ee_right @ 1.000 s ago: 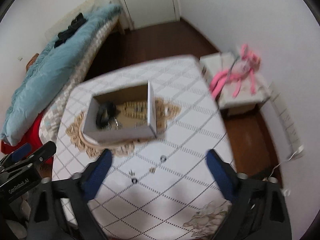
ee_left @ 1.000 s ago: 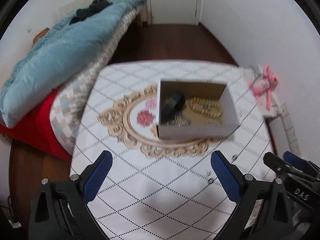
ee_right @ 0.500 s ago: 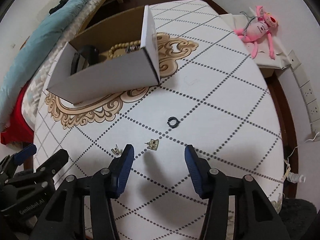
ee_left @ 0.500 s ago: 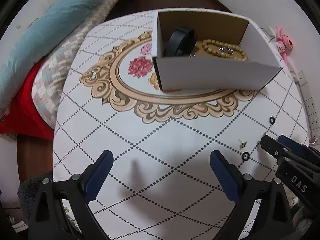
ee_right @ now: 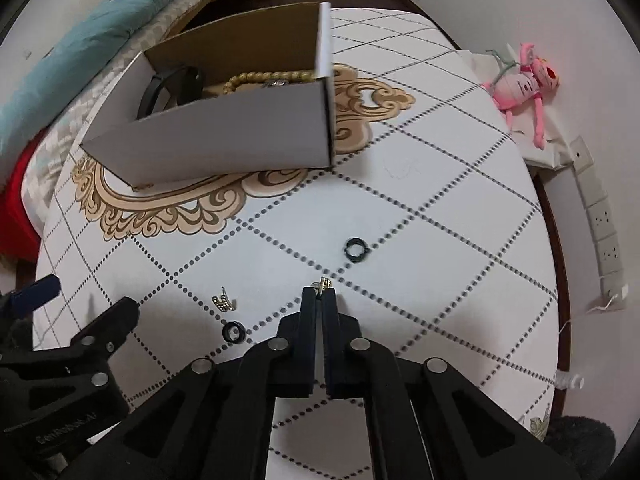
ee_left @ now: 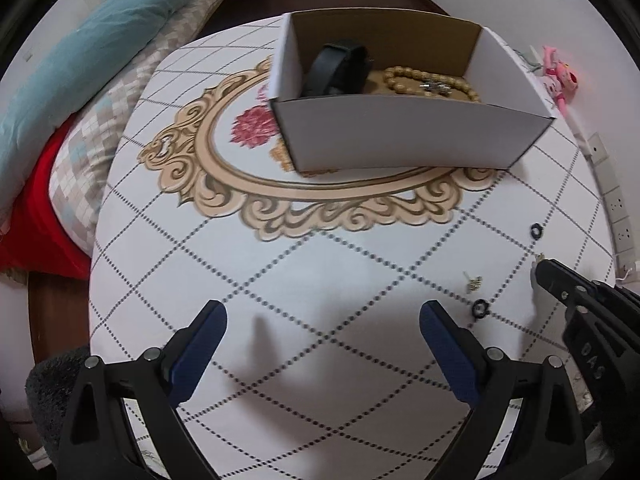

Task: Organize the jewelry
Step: 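Pinch a small gold earring with the right tool while the left tool pinches another earring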

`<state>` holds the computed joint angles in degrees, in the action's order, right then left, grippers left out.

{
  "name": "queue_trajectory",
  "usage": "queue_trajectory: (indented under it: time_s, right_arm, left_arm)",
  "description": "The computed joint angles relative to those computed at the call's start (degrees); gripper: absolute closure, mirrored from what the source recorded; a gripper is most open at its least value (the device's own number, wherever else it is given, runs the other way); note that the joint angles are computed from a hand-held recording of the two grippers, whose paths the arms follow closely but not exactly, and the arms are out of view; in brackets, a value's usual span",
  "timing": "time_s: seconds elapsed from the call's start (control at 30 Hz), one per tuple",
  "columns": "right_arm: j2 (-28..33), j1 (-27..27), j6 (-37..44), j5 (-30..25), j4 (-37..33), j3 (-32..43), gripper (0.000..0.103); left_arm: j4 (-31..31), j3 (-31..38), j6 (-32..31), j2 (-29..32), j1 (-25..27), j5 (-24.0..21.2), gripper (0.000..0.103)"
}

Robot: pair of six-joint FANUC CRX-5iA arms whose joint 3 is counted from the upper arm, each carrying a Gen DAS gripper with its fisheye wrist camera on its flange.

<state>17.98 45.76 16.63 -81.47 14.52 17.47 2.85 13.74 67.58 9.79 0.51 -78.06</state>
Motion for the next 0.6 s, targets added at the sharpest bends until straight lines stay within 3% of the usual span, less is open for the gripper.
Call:
queue_trajectory:
  time_s: [0.13,0.2,0.27,0.43,0.6]
  right_arm:
    - [-3.86,0.01,-3.56,0.63,0.71,-3.69,0.101]
    - [-5.27,0.18,-4.93,0.41,0.95,-5.05,0.101]
    - [-6.84,0.26,-6.34,0.27,1.21,-6.79,0.101]
    - [-8.80,0.24,-8.20,0.25,1.36,-9.20,0.101]
    - [-9.21,0.11,-8.74,0.50,1.81,-9.65,0.101]
  left_arm:
    - [1.53,-0.45,-0.55,0.00,-1.23,-0.01,0.005]
    - [2.24,-0.64,-0.53,0.12,-1.89,-0.20,0.010]
    - [3.03,-0.48,-0.74,0.68,-2.31,-0.77,0.021]
    - [3.98,-0.73,-0.73,1.12,-3.84,-0.62,0.023]
    - [4.35,-0.19,-1.19,1.92,-4.81,-0.98,0.047]
